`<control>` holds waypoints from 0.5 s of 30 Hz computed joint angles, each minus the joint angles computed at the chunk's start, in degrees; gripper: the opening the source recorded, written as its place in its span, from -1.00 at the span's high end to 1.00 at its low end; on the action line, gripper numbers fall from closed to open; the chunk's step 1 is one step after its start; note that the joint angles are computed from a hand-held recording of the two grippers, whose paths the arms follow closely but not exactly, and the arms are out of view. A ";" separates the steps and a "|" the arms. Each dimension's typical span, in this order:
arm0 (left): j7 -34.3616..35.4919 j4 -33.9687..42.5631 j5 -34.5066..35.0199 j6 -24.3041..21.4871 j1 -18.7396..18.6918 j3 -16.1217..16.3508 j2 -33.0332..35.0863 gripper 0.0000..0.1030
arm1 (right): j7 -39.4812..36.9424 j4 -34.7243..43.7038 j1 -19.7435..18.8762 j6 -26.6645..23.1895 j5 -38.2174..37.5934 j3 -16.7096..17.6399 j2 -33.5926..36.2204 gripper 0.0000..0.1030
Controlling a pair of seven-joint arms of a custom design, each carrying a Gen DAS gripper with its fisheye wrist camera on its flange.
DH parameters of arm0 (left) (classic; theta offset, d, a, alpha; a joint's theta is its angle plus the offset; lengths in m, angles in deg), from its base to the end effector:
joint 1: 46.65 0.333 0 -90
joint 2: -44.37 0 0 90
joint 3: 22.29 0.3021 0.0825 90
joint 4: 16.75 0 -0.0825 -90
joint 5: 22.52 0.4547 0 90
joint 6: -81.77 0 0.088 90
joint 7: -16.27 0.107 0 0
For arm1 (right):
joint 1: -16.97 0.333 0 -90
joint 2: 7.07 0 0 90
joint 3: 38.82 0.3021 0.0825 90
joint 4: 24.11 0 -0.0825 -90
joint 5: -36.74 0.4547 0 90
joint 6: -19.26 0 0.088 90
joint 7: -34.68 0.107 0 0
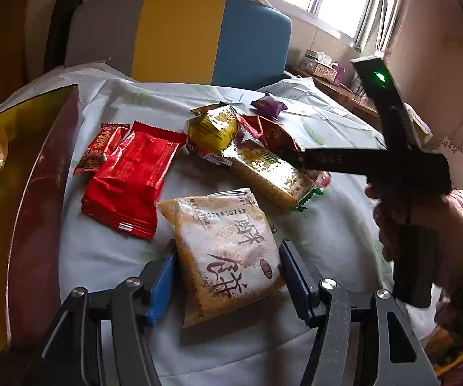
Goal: Organize snacks
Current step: 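Grasp the beige pastry bag with the left tool while the right tool grasps the grain-bar bag, then carry the beige pastry bag into the gold tray and open the left tool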
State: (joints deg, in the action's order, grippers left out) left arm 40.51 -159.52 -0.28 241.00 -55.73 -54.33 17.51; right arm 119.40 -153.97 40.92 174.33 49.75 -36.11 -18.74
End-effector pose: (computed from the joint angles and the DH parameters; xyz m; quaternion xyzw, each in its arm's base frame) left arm 0.3849 -0.3635 0.4540 -0.6741 0.6260 -0.3395 0.1961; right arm 0.5337 0.2600 0.4698 -0.7850 0.5287 -0.1169 0.3011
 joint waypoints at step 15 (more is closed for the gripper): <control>0.95 3.09 -1.19 -5.10 -3.41 3.14 1.89 -0.15 | 17.00 -14.56 -0.27 9.16 -10.81 -0.28 -11.80 0.40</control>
State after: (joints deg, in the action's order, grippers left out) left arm 41.47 -156.44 -1.47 235.89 -59.14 -51.19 19.41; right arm 136.40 -168.53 40.65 183.50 38.94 -36.38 -30.55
